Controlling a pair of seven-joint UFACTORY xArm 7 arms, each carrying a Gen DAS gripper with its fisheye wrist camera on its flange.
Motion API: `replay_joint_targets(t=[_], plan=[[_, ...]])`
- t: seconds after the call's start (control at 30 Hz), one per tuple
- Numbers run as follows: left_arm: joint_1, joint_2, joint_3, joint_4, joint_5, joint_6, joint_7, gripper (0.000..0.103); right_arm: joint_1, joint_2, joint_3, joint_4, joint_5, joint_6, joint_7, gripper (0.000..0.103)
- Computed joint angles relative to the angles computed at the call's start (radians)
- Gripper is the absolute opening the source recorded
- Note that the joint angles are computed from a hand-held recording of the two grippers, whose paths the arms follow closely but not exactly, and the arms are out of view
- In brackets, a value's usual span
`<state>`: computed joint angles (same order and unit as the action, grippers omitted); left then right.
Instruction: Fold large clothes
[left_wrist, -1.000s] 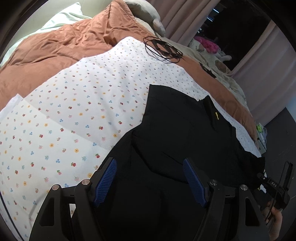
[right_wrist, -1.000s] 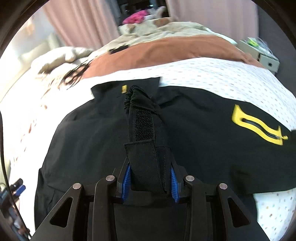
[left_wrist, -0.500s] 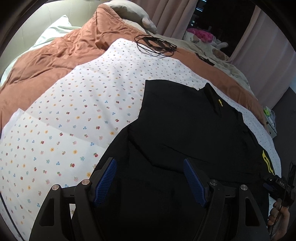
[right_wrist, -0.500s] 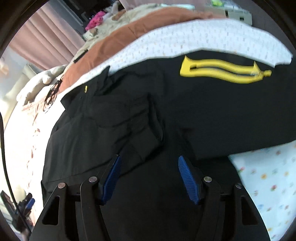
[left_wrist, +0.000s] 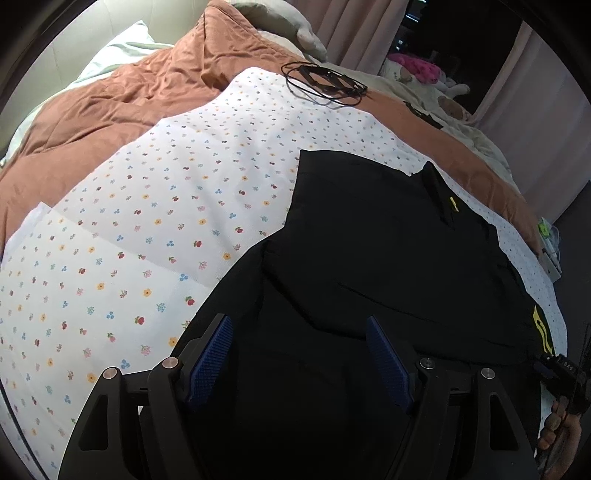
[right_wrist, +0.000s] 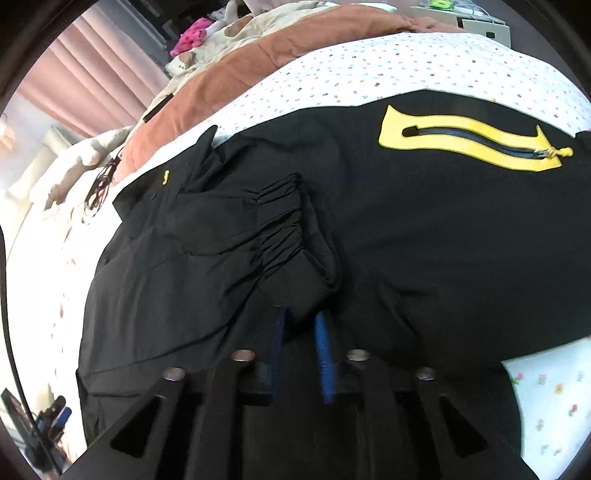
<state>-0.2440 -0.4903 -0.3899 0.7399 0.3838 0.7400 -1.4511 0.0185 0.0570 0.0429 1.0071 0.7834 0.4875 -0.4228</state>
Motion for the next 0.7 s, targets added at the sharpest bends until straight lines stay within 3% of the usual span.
replay_joint_targets(t=[0.03, 0.07, 0.3, 0.43, 0.7], plan=[[0.0, 0.006, -0.004, 0.007, 0.005, 0.0, 0.001, 0.076, -0.005, -0.028, -0.005, -0.019, -0.005, -0.015, -0.013, 0.057], [0.0, 0.013, -0.01, 0.017, 0.012, 0.003, 0.004, 0.077, -0.01, -0.053, -0.013, -0.034, 0.001, -0.019, -0.033, 0.062], [-0.004, 0.055, -0.053, 0.085, 0.103, 0.009, -0.024, 0.084, -0.074, -0.206, -0.134, -0.081, -0.072, 0.052, -0.044, 0.062], [-0.024, 0.099, -0.063, 0.132, 0.137, 0.006, -0.026, 0.085, -0.123, -0.266, -0.202, -0.09, -0.106, 0.067, -0.047, 0.08], [-0.049, 0.128, -0.069, 0.162, 0.202, -0.026, -0.099, 0.085, -0.208, -0.28, -0.311, -0.048, -0.077, 0.134, -0.073, 0.081]])
